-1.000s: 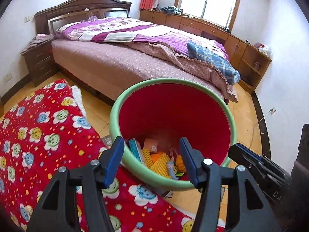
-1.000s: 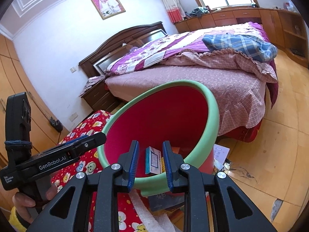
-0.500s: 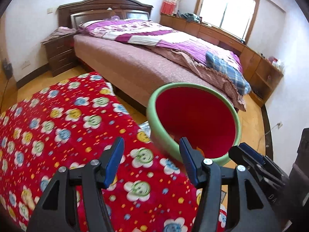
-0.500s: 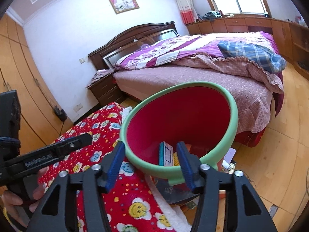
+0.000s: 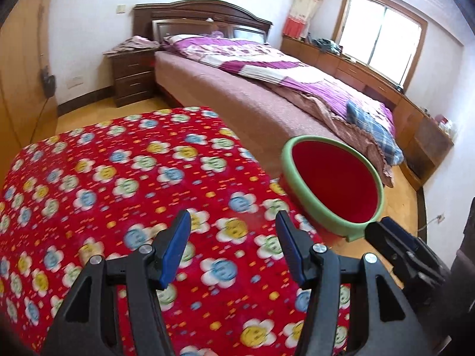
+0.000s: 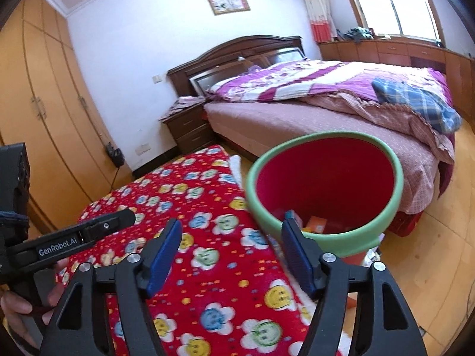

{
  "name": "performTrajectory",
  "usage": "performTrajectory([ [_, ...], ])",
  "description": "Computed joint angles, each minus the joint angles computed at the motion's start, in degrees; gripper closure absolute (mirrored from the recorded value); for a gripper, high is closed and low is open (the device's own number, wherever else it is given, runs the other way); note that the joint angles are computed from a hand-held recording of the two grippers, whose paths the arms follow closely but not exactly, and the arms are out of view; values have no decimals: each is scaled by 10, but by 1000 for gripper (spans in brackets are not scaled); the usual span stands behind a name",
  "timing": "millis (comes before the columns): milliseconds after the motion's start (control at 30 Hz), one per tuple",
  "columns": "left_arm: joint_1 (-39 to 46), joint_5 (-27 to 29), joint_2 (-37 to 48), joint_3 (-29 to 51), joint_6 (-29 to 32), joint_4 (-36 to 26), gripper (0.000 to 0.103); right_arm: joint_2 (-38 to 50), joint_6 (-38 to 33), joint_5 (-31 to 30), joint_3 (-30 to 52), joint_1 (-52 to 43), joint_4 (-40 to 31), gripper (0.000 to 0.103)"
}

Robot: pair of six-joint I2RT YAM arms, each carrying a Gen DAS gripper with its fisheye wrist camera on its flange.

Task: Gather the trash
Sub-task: 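Withdraw both open tools from the bucket back over the bedspread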

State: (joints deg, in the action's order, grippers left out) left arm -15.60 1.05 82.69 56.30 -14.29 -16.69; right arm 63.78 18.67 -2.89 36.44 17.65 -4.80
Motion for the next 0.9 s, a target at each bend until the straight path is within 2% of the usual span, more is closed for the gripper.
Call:
performTrajectory([
  [467, 94, 3, -160, -132, -7, -10, 44, -1, 23, 98, -4, 163, 1, 29],
  [767, 123, -55, -237, -208, -1, 11, 44, 17, 13, 159, -15, 231, 23, 28],
  [900, 129, -75, -256, -240, 3, 33, 44, 25, 14, 166, -21, 241, 35, 29],
])
